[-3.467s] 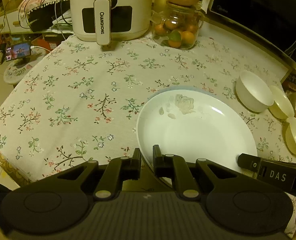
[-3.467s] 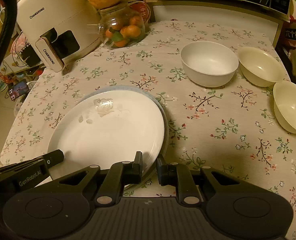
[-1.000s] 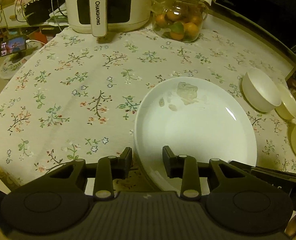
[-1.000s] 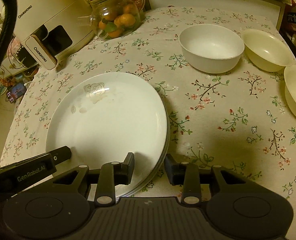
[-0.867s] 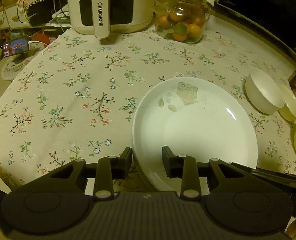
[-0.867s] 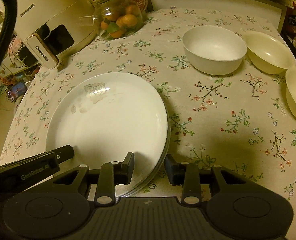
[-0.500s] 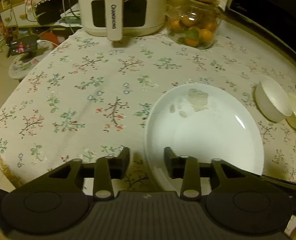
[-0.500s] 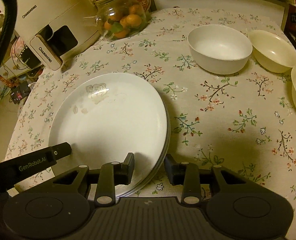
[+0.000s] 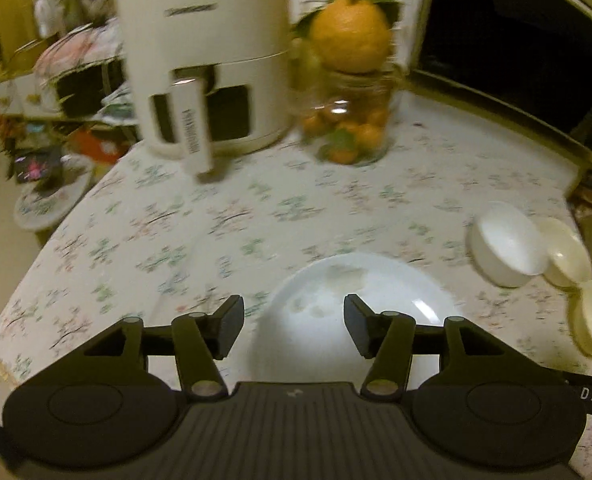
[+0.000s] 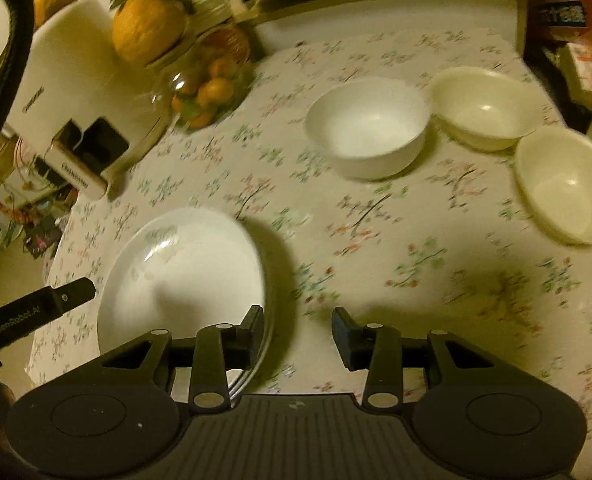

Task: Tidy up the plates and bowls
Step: 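Open both grippers and pull them off the plate stack, then move both grippers to the white bowl and close them on its rim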

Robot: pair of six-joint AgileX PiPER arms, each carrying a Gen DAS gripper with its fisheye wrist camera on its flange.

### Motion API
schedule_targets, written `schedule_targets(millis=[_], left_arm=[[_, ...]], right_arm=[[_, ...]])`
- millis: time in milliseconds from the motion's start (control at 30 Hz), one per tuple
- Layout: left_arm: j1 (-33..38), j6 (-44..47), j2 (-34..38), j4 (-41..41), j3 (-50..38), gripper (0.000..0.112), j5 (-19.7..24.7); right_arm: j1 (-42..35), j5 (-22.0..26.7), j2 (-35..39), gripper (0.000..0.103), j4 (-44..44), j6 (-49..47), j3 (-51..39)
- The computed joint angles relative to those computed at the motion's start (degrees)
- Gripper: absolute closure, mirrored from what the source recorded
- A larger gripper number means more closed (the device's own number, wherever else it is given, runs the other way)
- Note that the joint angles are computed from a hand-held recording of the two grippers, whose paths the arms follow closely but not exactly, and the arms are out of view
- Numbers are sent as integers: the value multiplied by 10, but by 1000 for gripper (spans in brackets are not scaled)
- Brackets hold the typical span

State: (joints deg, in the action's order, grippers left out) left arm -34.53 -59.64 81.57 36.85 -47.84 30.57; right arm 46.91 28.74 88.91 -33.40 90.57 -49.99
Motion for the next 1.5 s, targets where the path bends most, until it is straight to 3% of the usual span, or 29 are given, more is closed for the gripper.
schedule_targets(millis=[200,333,500,600,767,867,1300,1500], left_arm=[[-28,60,41,-48,-51,55,7],[-42,95,70,-76,-86,47,20],[-38,168,106,-135,-135,24,7],[-45,180,136,-125,-167,16,8],[-56,148,182,-57,-212,16,15],[-48,161,208,-62,-237,16,7],[-1,294,295,-231,-327,37,-51],[-4,365,339,-290,-366,43,-49]], right_arm=[[-26,21,-49,56,30,-72,11],[-45,37,-72,40,30,-107,13],[-90,33,-97,28,31,-106,27],[-123,15,-95,22,52,-125,28],[-154,8,-77,20,66,-143,17],[-163,11,-60,19,60,-148,2],[-231,-53,8,19,130,-174,-29],[-246,-74,52,24,148,-162,-46]])
